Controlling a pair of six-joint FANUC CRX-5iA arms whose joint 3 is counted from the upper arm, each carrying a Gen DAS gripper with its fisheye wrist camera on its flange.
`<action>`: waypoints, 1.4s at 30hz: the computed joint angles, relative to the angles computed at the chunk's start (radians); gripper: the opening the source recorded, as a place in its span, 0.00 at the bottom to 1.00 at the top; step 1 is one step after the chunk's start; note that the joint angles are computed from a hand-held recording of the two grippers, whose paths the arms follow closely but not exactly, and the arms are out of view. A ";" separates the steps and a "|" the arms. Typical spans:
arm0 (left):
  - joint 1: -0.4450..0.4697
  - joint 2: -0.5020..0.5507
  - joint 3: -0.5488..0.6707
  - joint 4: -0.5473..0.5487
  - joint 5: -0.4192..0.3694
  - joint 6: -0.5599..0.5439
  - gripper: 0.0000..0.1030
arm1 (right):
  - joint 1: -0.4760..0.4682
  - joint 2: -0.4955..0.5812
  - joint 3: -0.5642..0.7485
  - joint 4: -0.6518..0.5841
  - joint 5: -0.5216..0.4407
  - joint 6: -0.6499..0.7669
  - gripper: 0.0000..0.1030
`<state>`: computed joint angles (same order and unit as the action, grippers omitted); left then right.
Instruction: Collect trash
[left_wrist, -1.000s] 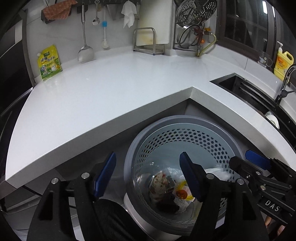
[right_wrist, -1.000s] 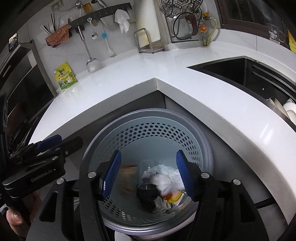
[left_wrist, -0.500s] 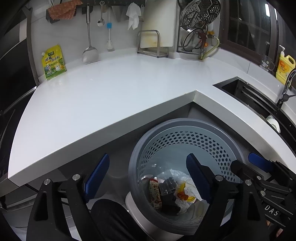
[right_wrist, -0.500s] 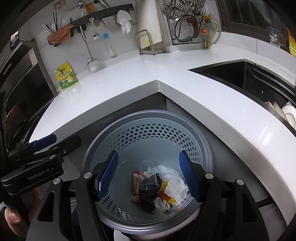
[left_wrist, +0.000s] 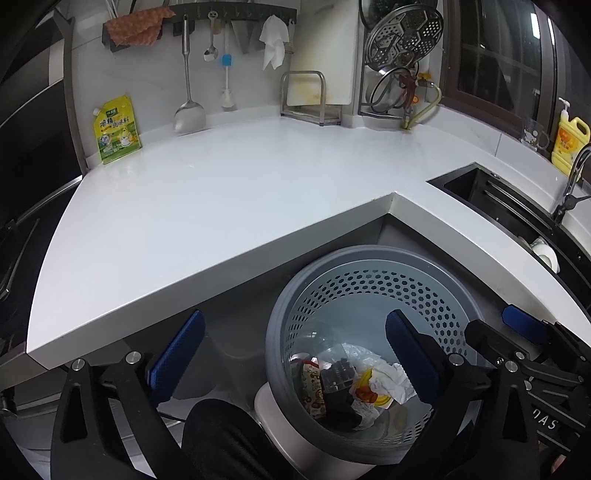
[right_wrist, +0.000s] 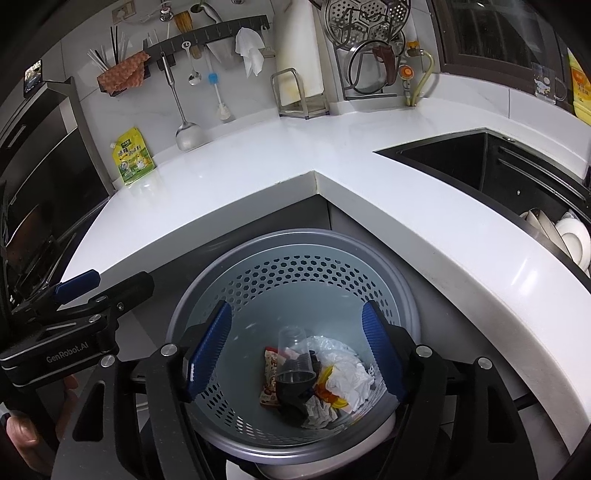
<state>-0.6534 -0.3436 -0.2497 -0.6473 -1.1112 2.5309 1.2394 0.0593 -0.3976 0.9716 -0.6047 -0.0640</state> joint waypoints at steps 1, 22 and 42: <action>-0.001 -0.001 0.000 0.000 -0.002 0.001 0.94 | 0.001 -0.001 -0.001 0.000 -0.001 0.000 0.68; -0.010 0.002 0.012 -0.009 -0.038 0.006 0.94 | 0.007 -0.009 -0.003 0.000 -0.011 -0.003 0.69; -0.005 0.019 0.015 -0.008 -0.054 0.021 0.94 | 0.002 -0.007 -0.010 -0.009 0.000 -0.005 0.69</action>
